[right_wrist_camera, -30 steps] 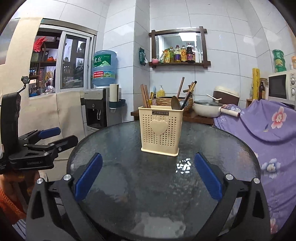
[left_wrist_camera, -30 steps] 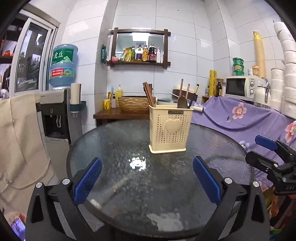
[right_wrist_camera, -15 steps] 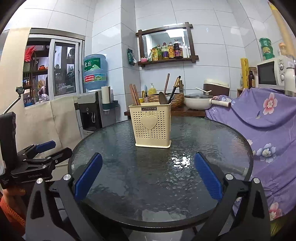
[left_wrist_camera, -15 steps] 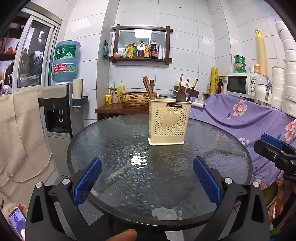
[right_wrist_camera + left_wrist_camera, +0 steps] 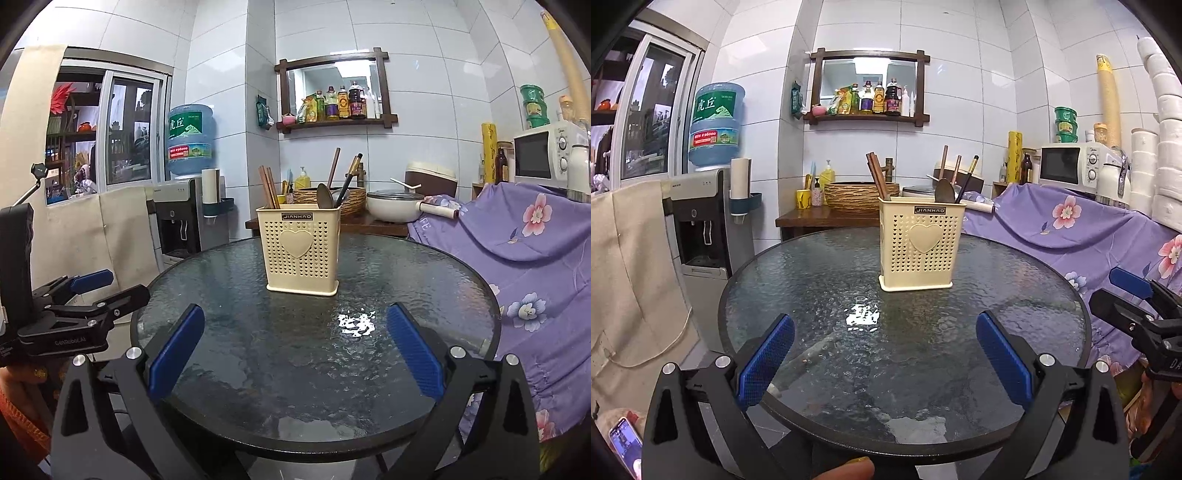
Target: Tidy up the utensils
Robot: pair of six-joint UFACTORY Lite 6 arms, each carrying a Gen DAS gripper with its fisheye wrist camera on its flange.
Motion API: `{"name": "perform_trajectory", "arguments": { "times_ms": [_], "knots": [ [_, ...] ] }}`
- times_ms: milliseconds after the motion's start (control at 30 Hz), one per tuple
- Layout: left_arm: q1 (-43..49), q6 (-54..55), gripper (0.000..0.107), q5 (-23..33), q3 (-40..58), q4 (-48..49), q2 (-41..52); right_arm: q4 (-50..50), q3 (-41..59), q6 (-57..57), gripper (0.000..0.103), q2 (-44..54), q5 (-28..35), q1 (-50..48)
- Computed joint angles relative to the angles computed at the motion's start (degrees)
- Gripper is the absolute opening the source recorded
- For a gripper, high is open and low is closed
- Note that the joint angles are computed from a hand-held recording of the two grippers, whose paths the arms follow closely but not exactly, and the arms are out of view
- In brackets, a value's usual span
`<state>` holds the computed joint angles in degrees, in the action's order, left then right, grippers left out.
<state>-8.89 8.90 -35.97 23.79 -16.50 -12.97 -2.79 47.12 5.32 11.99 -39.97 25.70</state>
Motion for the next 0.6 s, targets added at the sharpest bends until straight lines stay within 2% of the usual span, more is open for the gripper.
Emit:
{"name": "perform_trajectory", "arguments": {
  "times_ms": [600],
  "knots": [
    [-1.67, 1.86, 0.097, -0.64, 0.07, -2.69, 0.36, 1.08, -0.2, -0.14, 0.097, 0.15, -0.07, 0.42]
  ]
}}
